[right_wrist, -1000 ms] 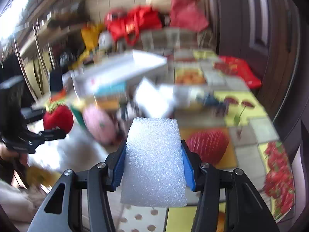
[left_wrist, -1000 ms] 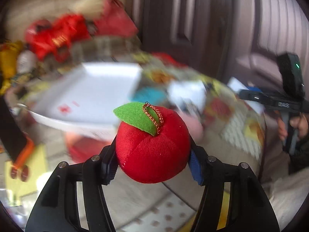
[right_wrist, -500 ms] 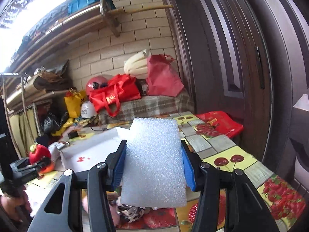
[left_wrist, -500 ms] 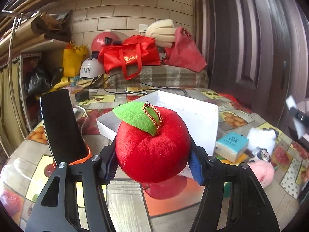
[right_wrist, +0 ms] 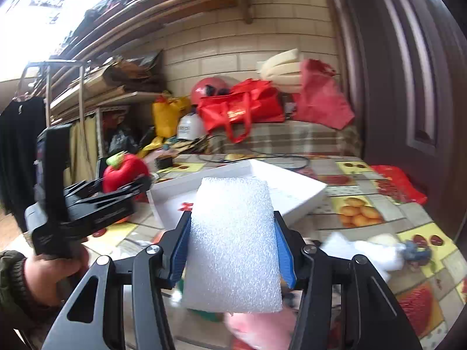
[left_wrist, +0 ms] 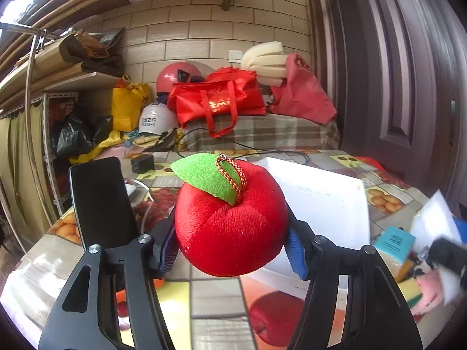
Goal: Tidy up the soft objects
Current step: 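Carry the apple with the left tool and the foam with the right tool to the white box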
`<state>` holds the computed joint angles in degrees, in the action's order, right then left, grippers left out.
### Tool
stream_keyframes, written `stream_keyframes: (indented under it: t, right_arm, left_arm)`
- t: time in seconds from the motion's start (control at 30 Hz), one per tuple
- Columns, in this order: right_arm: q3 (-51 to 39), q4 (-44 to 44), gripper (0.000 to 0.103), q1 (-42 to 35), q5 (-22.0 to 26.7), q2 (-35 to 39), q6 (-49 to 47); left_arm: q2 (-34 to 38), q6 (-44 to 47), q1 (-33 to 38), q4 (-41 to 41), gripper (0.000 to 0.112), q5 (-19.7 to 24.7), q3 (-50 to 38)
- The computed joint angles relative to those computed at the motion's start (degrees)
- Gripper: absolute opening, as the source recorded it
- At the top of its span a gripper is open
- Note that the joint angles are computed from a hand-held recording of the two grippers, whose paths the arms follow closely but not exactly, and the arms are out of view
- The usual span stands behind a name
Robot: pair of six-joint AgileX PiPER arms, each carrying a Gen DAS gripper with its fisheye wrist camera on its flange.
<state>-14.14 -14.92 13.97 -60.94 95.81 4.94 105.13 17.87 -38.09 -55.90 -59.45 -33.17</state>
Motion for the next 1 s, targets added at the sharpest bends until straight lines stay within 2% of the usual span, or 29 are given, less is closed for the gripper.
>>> stream_keyframes:
  t: [0.17, 0.3, 0.4, 0.53, 0.7, 0.77, 0.9, 1.0]
  right_arm:
    - [-7.96, 4.62, 0.052, 9.31, 8.03, 3.83, 2.87]
    - [-13.33, 10.32, 0.052, 14.45, 8.39, 8.09, 0.96]
    - [-16.09, 11.28, 0.052, 15.02, 8.15, 10.06, 1.0]
    - [-16.95, 10.36, 0.052, 11.82, 7.47, 10.56, 1.98]
    - [-17.25, 10.25, 0.052, 3.05, 5.61, 10.93, 0.96]
    - [-18.8, 10.04, 0.052, -0.03, 7.05, 11.45, 1.95]
    - [-23.45, 6.07, 0.052, -6.41, 13.14, 12.4, 9.45]
    - [-22.43, 5.31, 0.052, -6.63, 13.13, 11.89, 11.01]
  left_arm:
    - [-0.61, -4.42, 3.38, 1.17, 0.062, -0.59, 1.78]
    - [-1.19, -7.31, 3.89, 1.38, 0.062, -1.46, 3.16]
    - [-1.27, -8.52, 4.06, 1.54, 0.062, -1.91, 3.69]
    - [-1.24, -6.89, 3.92, 1.41, 0.062, -1.1, 2.97]
    - [0.19, -1.37, 3.02, 3.08, 0.062, 0.41, -0.31]
    - [0.97, 0.41, 3.96, 4.92, 0.062, 3.23, -2.7]
    - [3.21, 2.44, 6.96, 7.85, 0.062, 10.36, -9.18]
    - [5.91, 5.29, 7.78, 7.08, 0.062, 12.5, -14.51]
